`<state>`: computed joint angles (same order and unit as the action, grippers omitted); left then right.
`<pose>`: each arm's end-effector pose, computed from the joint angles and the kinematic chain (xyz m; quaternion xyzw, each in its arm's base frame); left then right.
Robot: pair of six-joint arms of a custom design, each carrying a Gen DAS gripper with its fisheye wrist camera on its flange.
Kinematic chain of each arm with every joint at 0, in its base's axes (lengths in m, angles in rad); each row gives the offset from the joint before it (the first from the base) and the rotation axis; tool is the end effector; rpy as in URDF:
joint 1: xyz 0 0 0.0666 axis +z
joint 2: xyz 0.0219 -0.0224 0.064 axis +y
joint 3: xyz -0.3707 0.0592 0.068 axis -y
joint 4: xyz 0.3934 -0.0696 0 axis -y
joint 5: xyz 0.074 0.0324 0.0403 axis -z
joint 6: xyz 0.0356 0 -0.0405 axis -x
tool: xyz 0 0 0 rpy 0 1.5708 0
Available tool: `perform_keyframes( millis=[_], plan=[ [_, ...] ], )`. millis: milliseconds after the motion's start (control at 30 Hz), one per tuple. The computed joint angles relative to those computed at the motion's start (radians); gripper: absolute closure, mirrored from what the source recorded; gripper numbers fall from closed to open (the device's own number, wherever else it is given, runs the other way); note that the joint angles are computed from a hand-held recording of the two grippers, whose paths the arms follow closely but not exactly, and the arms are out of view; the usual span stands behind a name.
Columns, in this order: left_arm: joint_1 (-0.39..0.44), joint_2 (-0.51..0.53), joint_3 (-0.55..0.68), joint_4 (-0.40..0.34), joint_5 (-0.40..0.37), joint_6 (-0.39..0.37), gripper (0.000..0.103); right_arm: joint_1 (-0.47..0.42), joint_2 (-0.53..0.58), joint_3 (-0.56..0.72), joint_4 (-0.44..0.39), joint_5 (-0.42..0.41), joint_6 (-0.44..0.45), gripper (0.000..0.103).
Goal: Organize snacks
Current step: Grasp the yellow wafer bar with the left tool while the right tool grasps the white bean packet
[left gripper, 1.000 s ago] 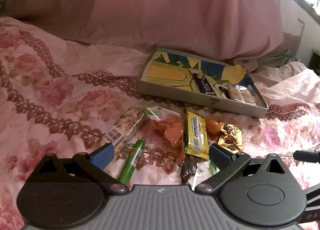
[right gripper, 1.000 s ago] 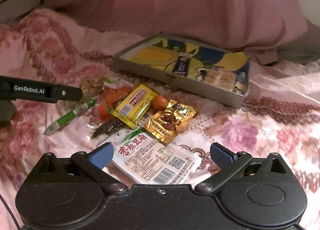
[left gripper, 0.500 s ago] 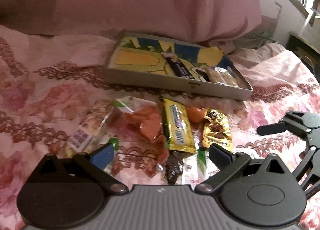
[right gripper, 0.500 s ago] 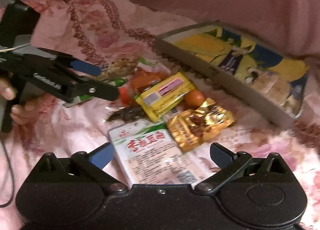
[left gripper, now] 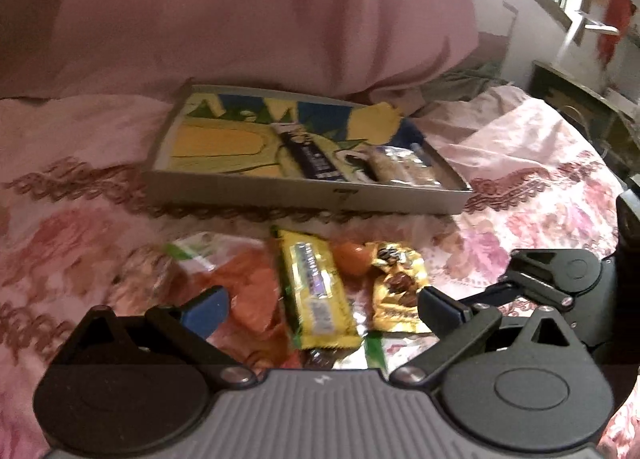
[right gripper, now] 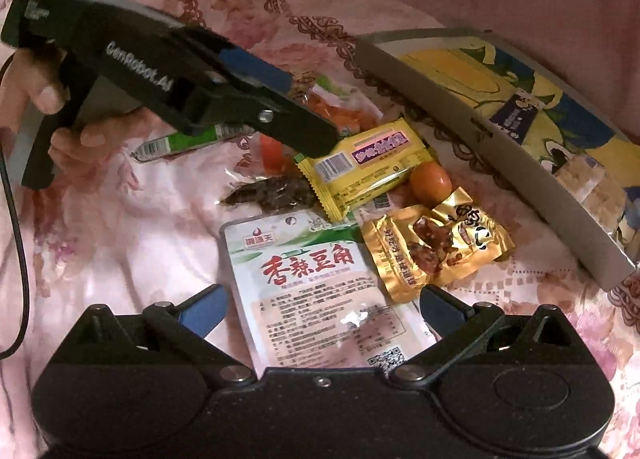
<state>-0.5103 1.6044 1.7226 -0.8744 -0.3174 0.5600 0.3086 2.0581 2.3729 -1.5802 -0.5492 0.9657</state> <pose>0.5037 -0.2697 0.4711 -0.0851 0.9048 -0.0747 0.4105 0.6241 0.2180 0.4485 -0.5991 0.7401 0.2064 0.2251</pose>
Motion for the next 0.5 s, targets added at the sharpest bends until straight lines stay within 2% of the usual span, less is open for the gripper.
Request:
perform_keyframes(
  millis=[100,133,233,367,500],
  plan=[
    [0.014,0.013,0.006,0.031,0.052,-0.027,0.000,0.006,0.008,0.001,0.001,0.017,0.011,0.002],
    [0.019,0.018,0.008,0.041,0.072,-0.037,0.000,0.009,0.007,-0.006,0.004,0.022,0.014,0.007],
    [0.038,0.036,0.020,0.063,0.149,-0.063,0.001,0.019,0.005,-0.021,0.002,0.025,0.023,0.009],
    [0.056,0.071,0.057,0.042,0.203,-0.065,0.003,0.029,-0.031,-0.078,0.056,0.056,0.042,0.017],
    [0.056,0.108,0.104,-0.025,0.191,-0.069,0.009,0.028,-0.011,-0.031,0.015,0.087,0.024,0.020]
  ],
)
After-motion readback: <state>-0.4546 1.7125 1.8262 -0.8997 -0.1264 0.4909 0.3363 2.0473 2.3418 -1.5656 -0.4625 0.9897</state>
